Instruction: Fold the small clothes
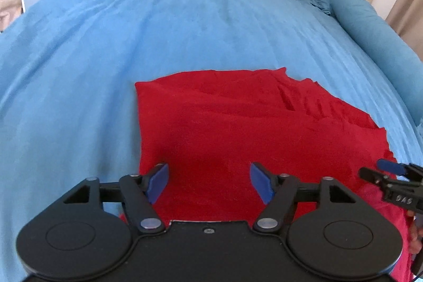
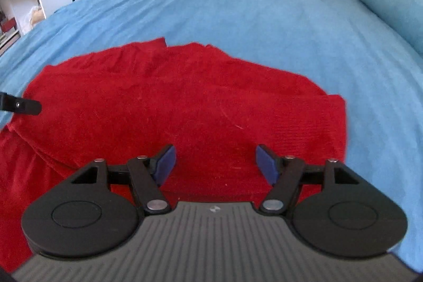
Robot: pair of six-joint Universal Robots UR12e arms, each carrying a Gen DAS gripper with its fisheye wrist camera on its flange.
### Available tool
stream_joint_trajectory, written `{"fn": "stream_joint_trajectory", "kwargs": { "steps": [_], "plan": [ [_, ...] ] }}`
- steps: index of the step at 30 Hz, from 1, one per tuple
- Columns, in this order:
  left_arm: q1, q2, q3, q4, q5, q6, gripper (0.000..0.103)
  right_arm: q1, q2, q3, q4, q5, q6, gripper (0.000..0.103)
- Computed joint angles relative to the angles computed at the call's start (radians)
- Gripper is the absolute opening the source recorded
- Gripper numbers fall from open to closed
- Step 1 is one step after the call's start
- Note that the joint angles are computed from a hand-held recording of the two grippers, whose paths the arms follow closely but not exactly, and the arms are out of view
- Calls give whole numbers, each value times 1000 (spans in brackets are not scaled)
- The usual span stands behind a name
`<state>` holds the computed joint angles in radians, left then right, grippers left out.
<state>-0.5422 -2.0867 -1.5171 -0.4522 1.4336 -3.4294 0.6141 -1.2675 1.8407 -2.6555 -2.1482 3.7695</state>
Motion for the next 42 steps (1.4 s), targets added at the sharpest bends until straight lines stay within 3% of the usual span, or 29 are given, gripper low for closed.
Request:
{"fn": "stream_joint_trajectory", "kwargs": {
  "steps": [6,8,11,13,16,20,25,29,33,37,40,42],
  "plan": [
    [-10,-14,-7,8,32,16,81,7,-24,11,90,-16,117,83],
    [-16,-23,2,12,20,50,100,3,-24,33,44,-8,108,86],
    [-39,-27,23,-22,84,89,100,5,-25,38,14,-26,84,85],
    [-44,-9,17,-26,97,73,100,15,-47,47,5,-52,113,85],
    [-47,49,-32,16,118,44,100,44,-98,62,2,-108,158,86],
    [-63,166,-124,14,213,12,100,100,-189,71,78,-169,194,86],
    [-84,310,-243,-71,264,-74,101,187,-285,67,235,-186,290,92],
    [-97,405,-314,-233,232,-138,102,270,-329,41,441,-164,443,103],
    [-97,469,-385,-320,158,-179,102,333,-347,25,596,-65,576,103],
    [-94,487,-442,-314,110,-191,101,371,-346,45,658,49,681,103],
    [-96,474,-458,-312,134,-215,90,390,-342,73,656,107,753,103],
    [-84,466,-474,-288,103,-247,82,399,-340,92,639,127,788,103]
  ]
}}
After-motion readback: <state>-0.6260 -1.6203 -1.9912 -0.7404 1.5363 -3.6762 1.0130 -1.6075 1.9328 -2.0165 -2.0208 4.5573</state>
